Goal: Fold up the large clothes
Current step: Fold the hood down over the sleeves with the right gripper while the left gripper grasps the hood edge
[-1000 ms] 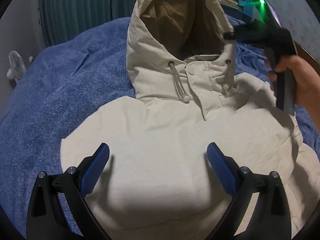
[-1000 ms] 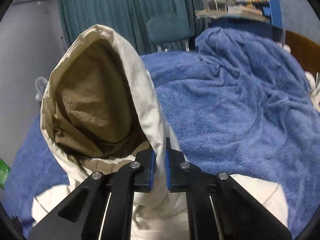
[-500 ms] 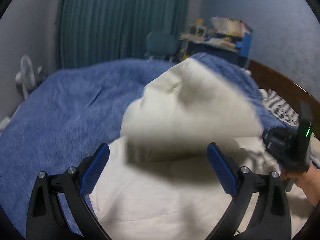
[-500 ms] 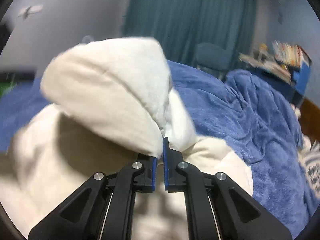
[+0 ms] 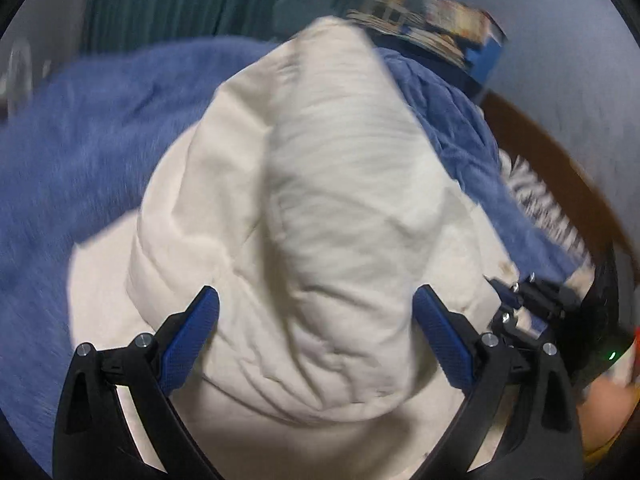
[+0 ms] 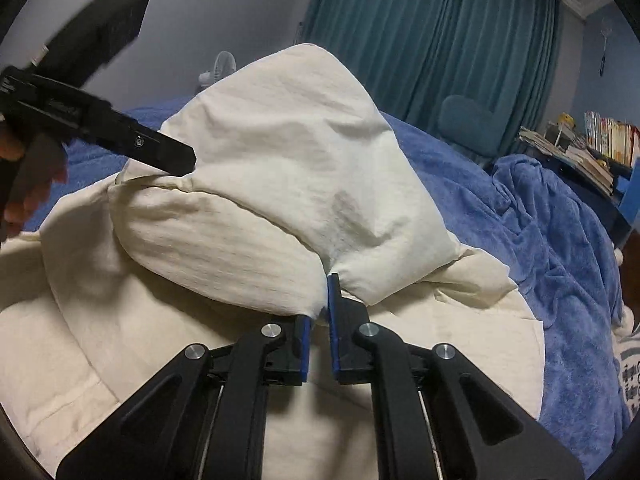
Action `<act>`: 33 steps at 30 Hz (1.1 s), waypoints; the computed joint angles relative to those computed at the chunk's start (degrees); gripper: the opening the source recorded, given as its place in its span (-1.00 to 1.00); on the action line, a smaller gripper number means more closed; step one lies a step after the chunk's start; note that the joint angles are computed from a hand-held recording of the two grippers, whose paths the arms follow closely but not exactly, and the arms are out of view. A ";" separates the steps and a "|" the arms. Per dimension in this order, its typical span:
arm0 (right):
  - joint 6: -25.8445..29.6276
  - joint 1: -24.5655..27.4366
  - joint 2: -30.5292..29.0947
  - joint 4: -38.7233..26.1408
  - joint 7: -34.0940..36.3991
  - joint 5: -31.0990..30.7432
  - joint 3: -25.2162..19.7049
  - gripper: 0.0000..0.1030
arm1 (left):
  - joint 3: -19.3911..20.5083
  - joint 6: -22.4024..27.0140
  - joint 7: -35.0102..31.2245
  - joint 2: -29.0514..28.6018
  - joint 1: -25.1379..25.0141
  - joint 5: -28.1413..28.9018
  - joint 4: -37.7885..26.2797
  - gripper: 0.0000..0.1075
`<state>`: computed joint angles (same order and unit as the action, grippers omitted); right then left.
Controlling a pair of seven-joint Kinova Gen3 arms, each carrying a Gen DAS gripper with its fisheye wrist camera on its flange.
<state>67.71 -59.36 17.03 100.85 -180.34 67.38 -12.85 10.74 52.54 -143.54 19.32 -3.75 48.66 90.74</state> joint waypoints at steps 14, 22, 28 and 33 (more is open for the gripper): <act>-1.42 1.64 -3.32 1.44 0.18 -0.56 -1.23 -0.69 | 4.74 26.67 0.88 7.17 -11.31 10.16 -7.56 -0.82; -3.60 2.15 -3.84 2.52 1.46 -1.92 -1.88 0.00 | -1.52 14.14 -0.45 9.79 -3.22 1.90 -7.12 -0.81; -12.63 6.60 -4.02 1.94 0.48 -1.48 -0.40 0.00 | 0.32 4.60 -4.09 6.12 -1.48 -2.41 -3.88 -0.66; -17.70 12.76 -0.03 -2.75 6.12 -10.33 -1.00 0.05 | 0.71 -5.30 -10.09 -0.60 -1.01 -2.10 3.73 -0.34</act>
<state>50.01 -46.61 17.00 98.09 -174.22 57.05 -13.85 11.45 47.24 -153.64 18.72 -4.76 46.56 94.48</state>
